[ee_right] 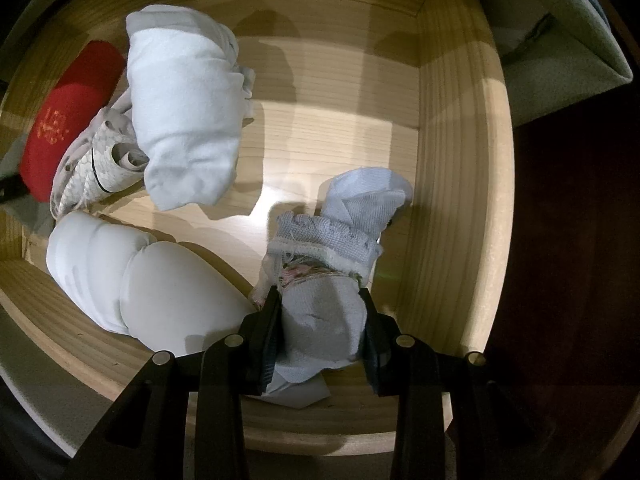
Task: Take underwear out of drawer
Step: 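Lift the grey underwear with the left tool beside the red roll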
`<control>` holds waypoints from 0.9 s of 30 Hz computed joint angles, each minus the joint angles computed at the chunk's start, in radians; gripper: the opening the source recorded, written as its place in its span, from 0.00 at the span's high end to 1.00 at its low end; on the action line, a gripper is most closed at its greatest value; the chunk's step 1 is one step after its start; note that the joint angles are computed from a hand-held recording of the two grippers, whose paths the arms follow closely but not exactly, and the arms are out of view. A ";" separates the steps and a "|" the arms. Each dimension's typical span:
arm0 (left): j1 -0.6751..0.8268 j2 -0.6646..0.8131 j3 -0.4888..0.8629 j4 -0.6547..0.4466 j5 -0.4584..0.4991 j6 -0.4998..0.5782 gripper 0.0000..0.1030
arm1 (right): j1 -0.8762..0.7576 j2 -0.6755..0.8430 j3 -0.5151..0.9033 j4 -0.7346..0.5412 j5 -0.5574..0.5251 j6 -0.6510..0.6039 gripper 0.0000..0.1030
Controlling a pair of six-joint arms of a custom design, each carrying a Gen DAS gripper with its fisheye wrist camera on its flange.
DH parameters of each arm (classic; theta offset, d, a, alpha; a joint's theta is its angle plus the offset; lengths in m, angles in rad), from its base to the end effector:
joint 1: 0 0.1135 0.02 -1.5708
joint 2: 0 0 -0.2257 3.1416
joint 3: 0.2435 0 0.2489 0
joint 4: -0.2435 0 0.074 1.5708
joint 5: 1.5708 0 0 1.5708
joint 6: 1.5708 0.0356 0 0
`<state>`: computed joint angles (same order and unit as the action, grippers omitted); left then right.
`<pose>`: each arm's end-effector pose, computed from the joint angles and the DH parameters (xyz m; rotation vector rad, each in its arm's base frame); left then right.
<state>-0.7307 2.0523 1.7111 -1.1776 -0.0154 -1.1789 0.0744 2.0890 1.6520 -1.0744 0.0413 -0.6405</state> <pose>0.2818 -0.2518 0.1798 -0.6892 3.0209 -0.0520 0.3816 0.0270 0.1523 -1.0811 2.8999 -0.0871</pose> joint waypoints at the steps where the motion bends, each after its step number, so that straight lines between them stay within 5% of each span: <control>1: -0.007 0.010 0.017 -0.011 0.008 0.014 0.74 | -0.001 0.000 0.001 -0.001 0.000 -0.001 0.69; 11: -0.016 0.010 0.029 -0.079 0.067 0.087 0.71 | -0.008 -0.003 0.009 -0.010 0.000 -0.006 0.69; 16: -0.055 -0.097 -0.143 -0.008 0.067 0.046 0.67 | -0.005 -0.007 0.001 -0.006 0.001 -0.003 0.69; 27: -0.041 -0.099 -0.231 0.050 0.070 0.031 0.60 | -0.006 -0.005 0.006 -0.008 0.002 -0.007 0.69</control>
